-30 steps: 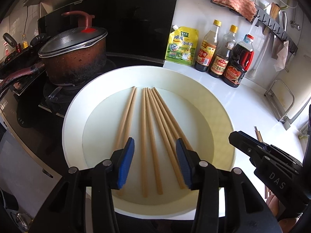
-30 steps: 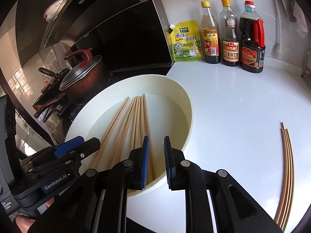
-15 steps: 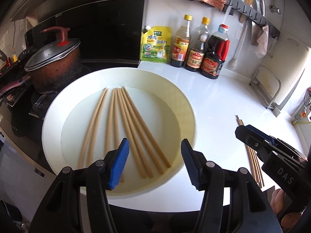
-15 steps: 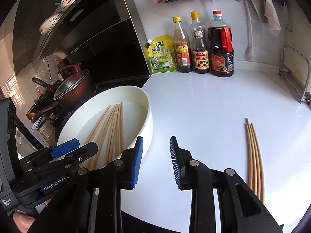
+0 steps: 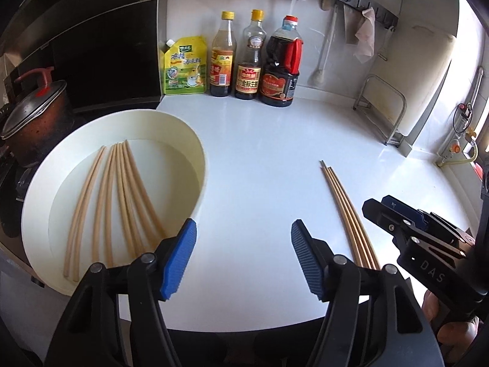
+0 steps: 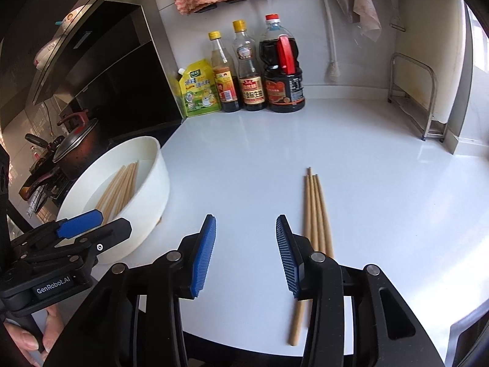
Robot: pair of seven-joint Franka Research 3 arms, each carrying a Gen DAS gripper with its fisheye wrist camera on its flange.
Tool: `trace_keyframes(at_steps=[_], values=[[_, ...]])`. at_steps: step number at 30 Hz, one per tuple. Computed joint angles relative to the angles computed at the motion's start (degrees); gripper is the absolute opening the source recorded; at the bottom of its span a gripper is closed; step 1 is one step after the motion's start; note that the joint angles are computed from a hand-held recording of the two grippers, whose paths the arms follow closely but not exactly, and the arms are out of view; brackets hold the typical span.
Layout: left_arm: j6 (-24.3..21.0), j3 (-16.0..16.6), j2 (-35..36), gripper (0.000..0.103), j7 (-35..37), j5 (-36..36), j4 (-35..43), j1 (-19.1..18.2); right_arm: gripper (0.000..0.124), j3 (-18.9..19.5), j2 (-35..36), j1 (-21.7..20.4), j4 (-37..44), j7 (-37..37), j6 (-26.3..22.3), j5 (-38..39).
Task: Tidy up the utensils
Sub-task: 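Move both open tools back toward the remaining chopsticks, then close the right tool on a wooden chopstick while the left tool lines up on another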
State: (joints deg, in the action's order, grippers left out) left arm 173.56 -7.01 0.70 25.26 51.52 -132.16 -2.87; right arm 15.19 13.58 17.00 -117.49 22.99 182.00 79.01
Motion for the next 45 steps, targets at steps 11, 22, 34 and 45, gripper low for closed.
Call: trace_keyframes(at_steps=[11,22,34,45], values=[[-1.7,0.4,8.3,0.077,3.8,-4.9,6.9,-4.9,0.043,-4.7,1.1,-1.9,-4.6,15.2,0.3,-14.8],[-3.8,3.1,13.5,0.077,4.8,-8.2,11.0,-9.5,0.043,-14.3,5.9,3.3,-3.7,35.8,-3.4,-37.9],[-5.0,3.4,15.4,0.078,5.2,-9.8,12.8,-10.4,0.042,-18.5,8.6,6.4,-3.2,46.6,-2.1,-53.5],[-5.0,3.6,16.0,0.078,5.1,-10.2,13.1,-11.0,0.041,-16.2,8.6,3.8,-3.9,51.5,-1.5,-61.7]])
